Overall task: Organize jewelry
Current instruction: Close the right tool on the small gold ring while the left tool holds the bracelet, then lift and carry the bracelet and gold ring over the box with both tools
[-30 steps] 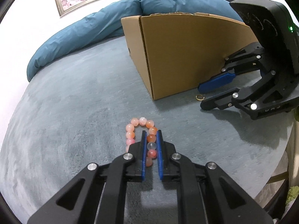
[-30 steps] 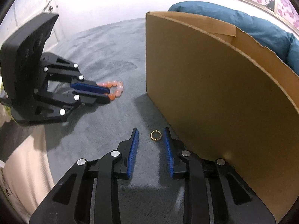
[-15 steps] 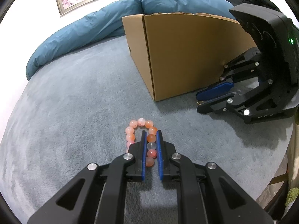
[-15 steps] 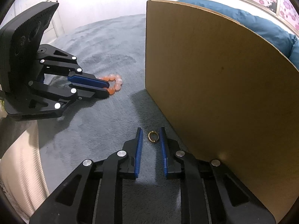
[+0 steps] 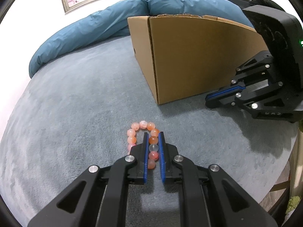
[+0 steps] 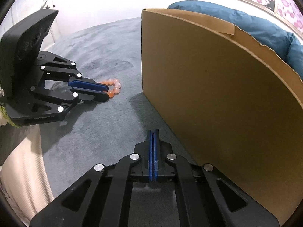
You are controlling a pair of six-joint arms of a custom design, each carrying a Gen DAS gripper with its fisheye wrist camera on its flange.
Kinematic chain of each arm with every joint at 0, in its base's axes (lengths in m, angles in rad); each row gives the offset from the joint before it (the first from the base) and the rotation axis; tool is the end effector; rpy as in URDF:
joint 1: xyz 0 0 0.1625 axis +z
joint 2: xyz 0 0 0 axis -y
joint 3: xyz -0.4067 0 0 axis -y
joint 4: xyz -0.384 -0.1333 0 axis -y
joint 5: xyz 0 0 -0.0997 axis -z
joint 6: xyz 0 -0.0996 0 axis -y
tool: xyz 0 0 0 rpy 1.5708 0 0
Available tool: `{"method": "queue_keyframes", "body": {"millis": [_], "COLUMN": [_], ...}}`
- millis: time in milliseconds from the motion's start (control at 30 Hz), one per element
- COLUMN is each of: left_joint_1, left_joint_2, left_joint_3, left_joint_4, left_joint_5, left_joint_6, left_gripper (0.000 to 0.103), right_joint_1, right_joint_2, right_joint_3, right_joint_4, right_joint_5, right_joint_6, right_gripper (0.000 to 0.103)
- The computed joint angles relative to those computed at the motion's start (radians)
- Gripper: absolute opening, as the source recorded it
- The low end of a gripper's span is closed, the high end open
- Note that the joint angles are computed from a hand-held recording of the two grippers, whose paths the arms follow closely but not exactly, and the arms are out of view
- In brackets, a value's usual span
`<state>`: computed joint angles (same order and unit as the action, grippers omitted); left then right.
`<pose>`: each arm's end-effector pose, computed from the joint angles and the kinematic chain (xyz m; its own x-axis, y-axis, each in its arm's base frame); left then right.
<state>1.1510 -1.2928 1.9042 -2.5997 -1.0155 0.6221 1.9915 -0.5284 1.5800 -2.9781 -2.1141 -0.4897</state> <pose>-0.0551 -0.5793 0.2962 -0.4843 0.6093 -0.6279 0.8057 0.5903 -0.0487 0.3462 -0.5735 -0.0111 -0.5743 -0.5660 0.5915 -0.7400 0.6680 -0.0794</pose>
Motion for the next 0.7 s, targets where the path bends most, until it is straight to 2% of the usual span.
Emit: {"method": "queue_keyframes", "body": {"millis": [233, 400, 500, 533, 567, 700], "left_joint_1": [0.001, 0.002, 0.003, 0.003, 0.003, 0.003], "left_joint_2": [-0.002, -0.003, -0.003, -0.003, -0.003, -0.003], "left_joint_3": [0.003, 0.004, 0.004, 0.005, 0.006, 0.007], "left_joint_4": [-0.004, -0.008, -0.01, -0.011, -0.012, -0.015], "left_joint_5": [-0.002, -0.005, -0.005, -0.006, -0.006, -0.005], "left_joint_6": [0.001, 0.003, 0.004, 0.003, 0.003, 0.002], "left_gripper": [0.009, 0.009, 0.009, 0.009, 0.009, 0.009], "right_joint_1": [0.016, 0.027, 0.037, 0.04, 0.044, 0.046], "right_joint_2": [-0.037, -0.077, -0.098, -0.1, -0.108, -0.123], "right_joint_3": [0.06, 0.121, 0.157, 0.164, 0.179, 0.211], "right_joint_4": [0.006, 0.004, -0.016, -0.024, -0.043, -0.076], "right_joint_5": [-0.003, -0.023, -0.027, -0.025, -0.026, -0.02], "right_joint_6": [0.009, 0.046, 0.087, 0.102, 0.118, 0.209], "right_gripper": [0.0, 0.0, 0.013, 0.022, 0.027, 0.03]}}
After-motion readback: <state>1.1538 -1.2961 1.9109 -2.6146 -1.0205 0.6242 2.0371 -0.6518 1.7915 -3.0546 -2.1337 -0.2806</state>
